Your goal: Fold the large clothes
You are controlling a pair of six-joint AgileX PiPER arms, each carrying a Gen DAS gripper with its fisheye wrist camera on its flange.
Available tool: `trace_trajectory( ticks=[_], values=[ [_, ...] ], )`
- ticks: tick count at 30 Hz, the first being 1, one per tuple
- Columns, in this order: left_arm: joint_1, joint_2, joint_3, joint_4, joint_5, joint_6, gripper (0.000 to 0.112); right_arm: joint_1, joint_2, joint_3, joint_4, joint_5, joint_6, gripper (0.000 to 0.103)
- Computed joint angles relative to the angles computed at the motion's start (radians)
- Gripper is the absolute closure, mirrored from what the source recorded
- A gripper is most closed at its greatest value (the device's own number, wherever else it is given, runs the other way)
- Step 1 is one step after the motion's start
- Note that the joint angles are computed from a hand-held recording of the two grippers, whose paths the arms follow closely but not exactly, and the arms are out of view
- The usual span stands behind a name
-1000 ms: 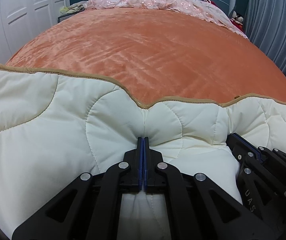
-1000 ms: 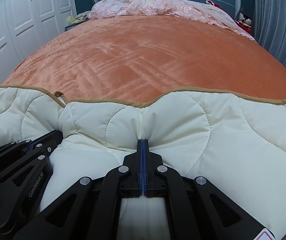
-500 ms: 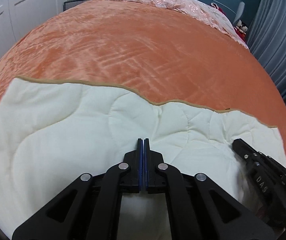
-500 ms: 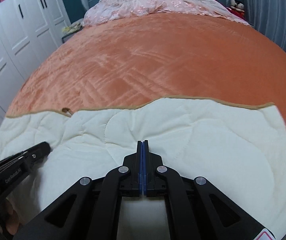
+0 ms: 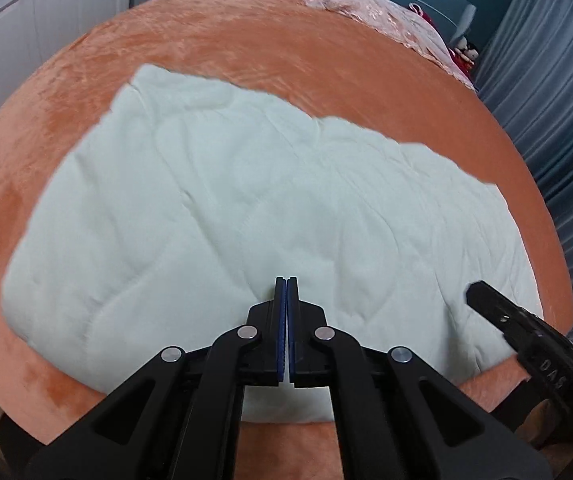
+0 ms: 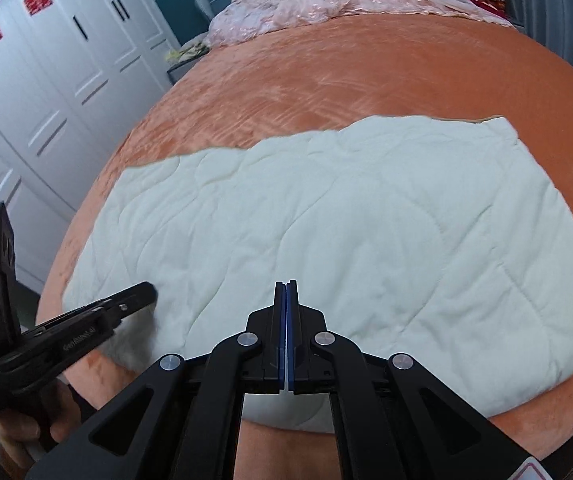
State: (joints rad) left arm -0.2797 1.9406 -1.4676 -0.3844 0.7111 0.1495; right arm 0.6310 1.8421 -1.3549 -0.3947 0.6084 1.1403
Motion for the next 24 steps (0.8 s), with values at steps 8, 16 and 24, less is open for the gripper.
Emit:
trace_trajectory(
  ticks=[8, 16, 24],
  values=[
    [-0.014, 0.055, 0.047, -0.029, -0.074, -0.014, 0.112, 0.002, 0.142, -0.04, 0.063, -0.016, -0.032, 0.103],
    [-0.083, 0.051, 0.083, 0.144, -0.158, -0.146, 0.112, 0.019, 0.182, -0.059, -0.03, -0.004, 0.009, 0.103],
    [0.106, -0.162, 0.211, -0.197, -0.066, 0.054, 0.058, 0.044, 0.073, -0.097, 0.059, 0.121, -0.092, 0.087]
  ],
)
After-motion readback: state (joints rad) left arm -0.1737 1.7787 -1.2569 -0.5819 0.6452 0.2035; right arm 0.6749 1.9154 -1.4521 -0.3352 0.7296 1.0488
